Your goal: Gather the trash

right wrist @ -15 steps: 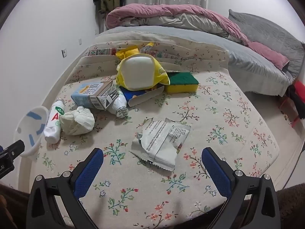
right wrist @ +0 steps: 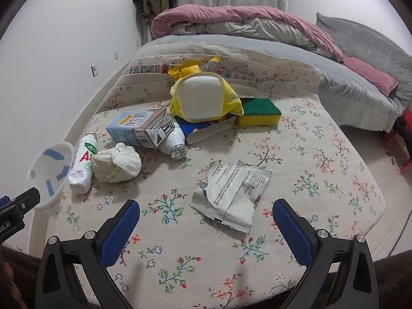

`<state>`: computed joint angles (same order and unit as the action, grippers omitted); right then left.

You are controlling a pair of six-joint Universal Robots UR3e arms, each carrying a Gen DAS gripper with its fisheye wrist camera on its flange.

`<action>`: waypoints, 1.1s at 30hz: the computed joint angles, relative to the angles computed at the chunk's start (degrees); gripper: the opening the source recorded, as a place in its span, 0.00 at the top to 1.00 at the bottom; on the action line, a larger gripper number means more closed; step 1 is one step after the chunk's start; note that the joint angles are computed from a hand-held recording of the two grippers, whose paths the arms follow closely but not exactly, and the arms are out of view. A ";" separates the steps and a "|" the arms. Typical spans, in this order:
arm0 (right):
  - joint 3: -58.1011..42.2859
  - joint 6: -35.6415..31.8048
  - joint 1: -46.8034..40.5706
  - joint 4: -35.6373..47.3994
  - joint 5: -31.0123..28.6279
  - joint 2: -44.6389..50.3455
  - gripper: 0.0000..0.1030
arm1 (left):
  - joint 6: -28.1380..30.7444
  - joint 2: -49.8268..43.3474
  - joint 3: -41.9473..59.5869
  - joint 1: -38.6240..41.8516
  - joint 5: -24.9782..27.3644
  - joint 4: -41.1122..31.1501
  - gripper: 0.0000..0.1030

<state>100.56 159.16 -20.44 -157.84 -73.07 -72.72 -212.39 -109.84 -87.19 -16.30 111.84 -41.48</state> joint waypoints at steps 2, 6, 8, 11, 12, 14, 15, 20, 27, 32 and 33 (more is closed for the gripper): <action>-0.12 -0.02 -0.03 0.27 0.17 0.11 0.00 | 0.13 -0.80 0.56 0.30 -0.43 0.16 0.01; -0.01 0.00 -0.13 0.22 0.33 0.09 0.00 | -0.11 -0.84 0.65 0.25 -0.21 0.36 0.01; 0.09 -0.07 -0.34 0.51 0.62 -0.05 0.00 | -0.23 -0.80 0.57 0.18 -0.12 0.48 0.01; 0.02 0.01 -0.36 0.75 0.82 -0.01 0.00 | -0.13 -0.70 0.40 0.31 -0.23 0.61 0.01; 0.04 -0.01 -0.34 0.70 0.79 -0.04 0.00 | -0.14 -0.74 0.45 0.28 -0.19 0.61 0.01; 0.21 0.04 -0.41 0.42 0.93 -0.14 0.00 | -0.08 -0.68 0.36 0.37 -0.27 0.69 0.01; 0.18 0.08 -0.38 0.43 0.94 -0.12 0.00 | -0.08 -0.68 0.36 0.37 -0.27 0.69 0.01; -0.02 0.21 -0.26 0.58 1.04 -0.08 0.00 | -0.18 -0.53 0.38 0.50 -0.19 0.70 0.00; 0.08 0.31 -0.19 0.11 1.52 -0.31 0.00 | -0.34 0.24 -0.75 0.78 0.03 1.66 0.01; 0.30 0.42 -0.18 -0.49 1.71 -0.34 0.00 | -0.52 0.82 -1.73 0.84 0.27 2.62 0.01; 0.47 0.45 -0.15 -0.89 1.76 -0.37 0.00 | -0.56 0.89 -1.85 0.87 0.28 2.77 0.01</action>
